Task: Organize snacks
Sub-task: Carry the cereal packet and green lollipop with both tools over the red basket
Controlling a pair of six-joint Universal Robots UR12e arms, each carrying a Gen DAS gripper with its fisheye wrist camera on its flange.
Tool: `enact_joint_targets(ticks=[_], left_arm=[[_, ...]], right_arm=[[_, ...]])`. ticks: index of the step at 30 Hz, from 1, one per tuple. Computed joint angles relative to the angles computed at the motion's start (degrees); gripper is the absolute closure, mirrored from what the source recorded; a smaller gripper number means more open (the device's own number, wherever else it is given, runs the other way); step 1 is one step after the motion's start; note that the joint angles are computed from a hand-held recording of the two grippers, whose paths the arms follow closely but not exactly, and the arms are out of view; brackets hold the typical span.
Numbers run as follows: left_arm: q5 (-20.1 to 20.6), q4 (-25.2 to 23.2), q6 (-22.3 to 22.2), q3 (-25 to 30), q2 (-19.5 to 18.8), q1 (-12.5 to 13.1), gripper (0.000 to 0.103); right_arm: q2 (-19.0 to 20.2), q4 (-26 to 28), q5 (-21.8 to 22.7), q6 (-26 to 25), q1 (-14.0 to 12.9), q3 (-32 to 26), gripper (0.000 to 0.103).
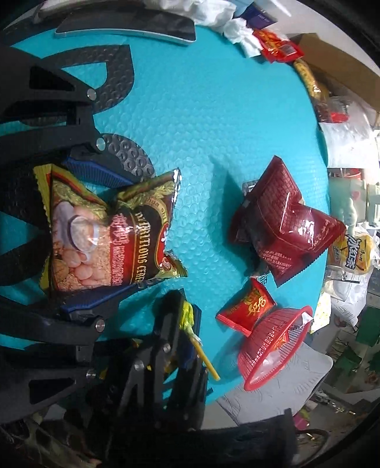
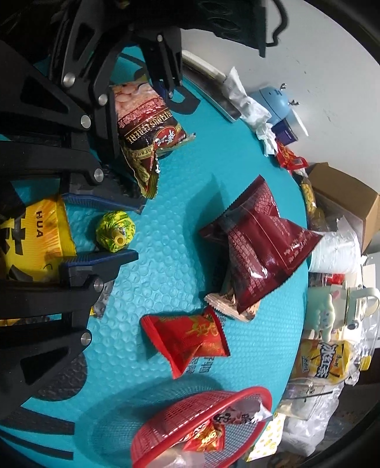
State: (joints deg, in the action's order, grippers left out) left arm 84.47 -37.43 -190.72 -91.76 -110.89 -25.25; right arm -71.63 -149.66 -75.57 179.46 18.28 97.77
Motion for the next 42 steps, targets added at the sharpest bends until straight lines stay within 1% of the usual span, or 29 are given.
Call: enact_joint_targets(ticks=[1,2,4,8,17,26,37,42], left_arm=[[0.23,0.55,-0.16,-0.29,0.11,-0.01,0.04],[0.51,1.56,-0.59,-0.74,0.23,-0.09,0.043],[0.25,2.07,-1.07,-1.1,0.43,0.08,0.05],[0.41,2.31,-2.51,-1.66,0.94,0.43,0.052],[0.87,4.49,-3.66,-3.55,2.66,0.24,0.052],[-0.07,6.68,-4.23,-5.05,3.71,0.09,0.052],[-1.34,8.97,-2.52,-5.06,4.1,-0.75,0.052],[-3.45,9.91,-1.72,-4.56,3.85,-1.23,0.052]], right_arm=[[-0.2,-0.48,0.22,0.52,-0.13,0.29,0.076],[-0.38,-0.9,0.46,0.9,-0.24,0.55,0.076],[-0.85,-2.08,1.28,1.74,-0.59,1.24,0.076],[-1.42,-3.29,1.3,2.6,-0.72,1.9,0.076],[-1.84,-4.27,2.95,2.45,-0.29,2.44,0.076],[-2.79,-4.72,4.9,3.17,0.07,4.05,0.076],[-5.38,-8.04,4.8,6.4,-0.26,7.58,0.076],[-7.32,-10.76,3.56,8.67,-0.65,9.77,0.076]])
